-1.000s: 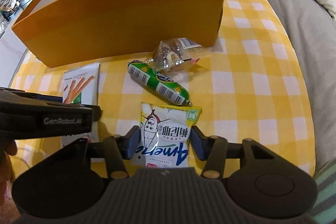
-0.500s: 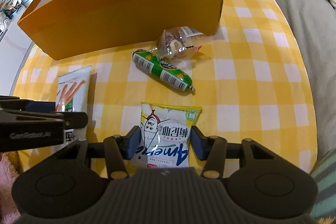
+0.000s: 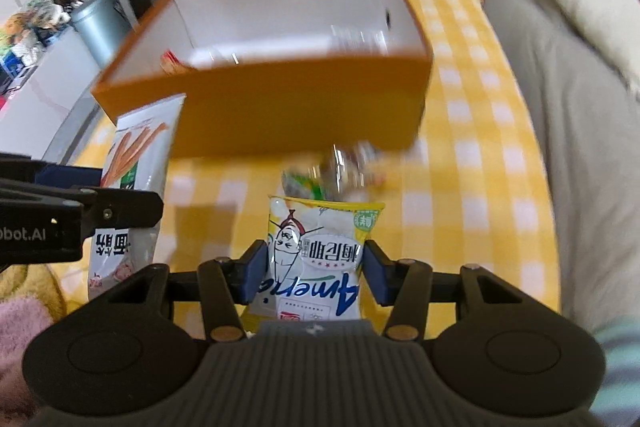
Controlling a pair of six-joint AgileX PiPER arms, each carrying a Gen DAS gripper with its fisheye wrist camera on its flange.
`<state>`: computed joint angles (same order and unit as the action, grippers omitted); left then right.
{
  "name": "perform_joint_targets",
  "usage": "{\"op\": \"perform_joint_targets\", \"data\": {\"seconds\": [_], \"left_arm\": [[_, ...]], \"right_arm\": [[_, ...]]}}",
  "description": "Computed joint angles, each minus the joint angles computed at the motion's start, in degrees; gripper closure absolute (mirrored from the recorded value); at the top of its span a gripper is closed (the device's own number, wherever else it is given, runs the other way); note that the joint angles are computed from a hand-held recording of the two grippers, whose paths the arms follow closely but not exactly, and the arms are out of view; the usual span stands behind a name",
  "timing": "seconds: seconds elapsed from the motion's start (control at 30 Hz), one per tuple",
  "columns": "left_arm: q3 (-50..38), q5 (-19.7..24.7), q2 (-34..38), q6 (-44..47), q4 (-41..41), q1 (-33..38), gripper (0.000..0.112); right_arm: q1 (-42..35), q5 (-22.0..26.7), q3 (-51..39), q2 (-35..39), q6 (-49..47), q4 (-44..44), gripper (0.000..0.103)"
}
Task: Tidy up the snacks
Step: 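Lift both held bags and carry them over the box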
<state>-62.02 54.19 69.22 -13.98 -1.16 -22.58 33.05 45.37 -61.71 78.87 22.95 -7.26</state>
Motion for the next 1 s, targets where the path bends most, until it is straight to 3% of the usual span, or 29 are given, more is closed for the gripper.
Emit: {"op": "perform_joint_targets", "data": {"seconds": [0.23, 0.47, 0.7, 1.0], "left_arm": [[-11.45, 1.75, 5.27, 6.76, 0.46, 3.14, 0.053], [-24.34, 4.74, 14.05, 14.24, -0.41, 6.62, 0.053], [-34.51, 8.37, 23.73, 19.34, 0.67, 8.91, 0.053], [-45.6, 14.38, 37.82, 20.41, 6.49, 8.63, 0.053]], "right_arm": [[-3.03, 3.69, -14.12, 3.18, -12.7, 1.86, 0.053], [-6.91, 9.16, -31.55, 13.23, -23.4, 7.72, 0.053], [-8.9, 12.05, -45.72, 25.42, -24.64, 9.26, 0.053], [-8.75, 14.65, -57.53, 38.46, -24.04, 9.03, 0.053]]}}
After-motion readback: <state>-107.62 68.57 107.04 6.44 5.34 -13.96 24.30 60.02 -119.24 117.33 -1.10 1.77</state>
